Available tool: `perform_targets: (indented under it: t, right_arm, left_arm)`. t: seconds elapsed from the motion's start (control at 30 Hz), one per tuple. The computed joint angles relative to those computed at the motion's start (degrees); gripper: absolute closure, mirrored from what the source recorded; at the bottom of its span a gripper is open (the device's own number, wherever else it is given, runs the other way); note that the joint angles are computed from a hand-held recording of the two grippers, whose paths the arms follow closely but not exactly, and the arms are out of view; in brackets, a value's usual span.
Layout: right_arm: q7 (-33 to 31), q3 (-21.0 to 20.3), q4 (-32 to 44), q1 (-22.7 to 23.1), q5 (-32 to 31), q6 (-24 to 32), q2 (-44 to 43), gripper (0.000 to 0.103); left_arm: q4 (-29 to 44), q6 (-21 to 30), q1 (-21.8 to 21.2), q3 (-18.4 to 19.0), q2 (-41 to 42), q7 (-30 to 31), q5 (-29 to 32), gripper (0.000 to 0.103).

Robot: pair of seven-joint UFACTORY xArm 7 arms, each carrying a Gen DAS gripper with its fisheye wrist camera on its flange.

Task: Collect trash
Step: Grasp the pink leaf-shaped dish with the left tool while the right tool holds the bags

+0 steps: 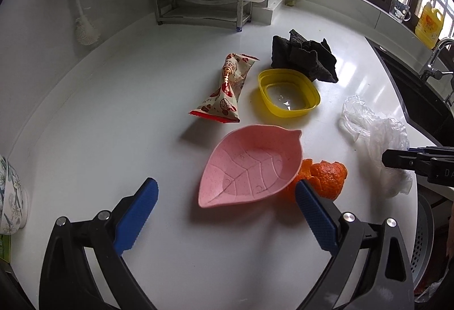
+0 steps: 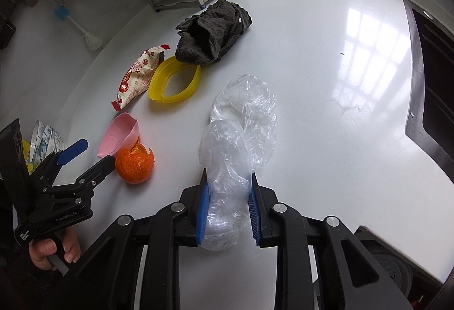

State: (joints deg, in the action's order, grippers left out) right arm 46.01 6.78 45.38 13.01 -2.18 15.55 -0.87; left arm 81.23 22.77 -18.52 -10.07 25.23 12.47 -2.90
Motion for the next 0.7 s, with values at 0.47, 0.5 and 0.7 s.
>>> perform_targets:
  t: [0.47, 0.5, 0.7]
  right_arm:
    - [-2.4, 0.0, 0.0, 0.2, 2.2, -0.7, 0.0, 0.079]
    - [-2.4, 0.0, 0.0, 0.2, 2.2, -0.7, 0.0, 0.079]
    - [-2.3, 0.0, -0.7, 0.0, 1.8, -0.7, -0.9, 0.079]
  left_arm:
    - [7.1, 2.8, 1.1, -2.5, 5.3, 6.5, -3.5, 0.007]
    - [7.9, 3.5, 1.0, -2.4, 5.9, 6.7, -3.6, 0.007]
    - [11.6, 6.0, 0.7, -2.7, 8.6, 7.8, -5.0, 0.007]
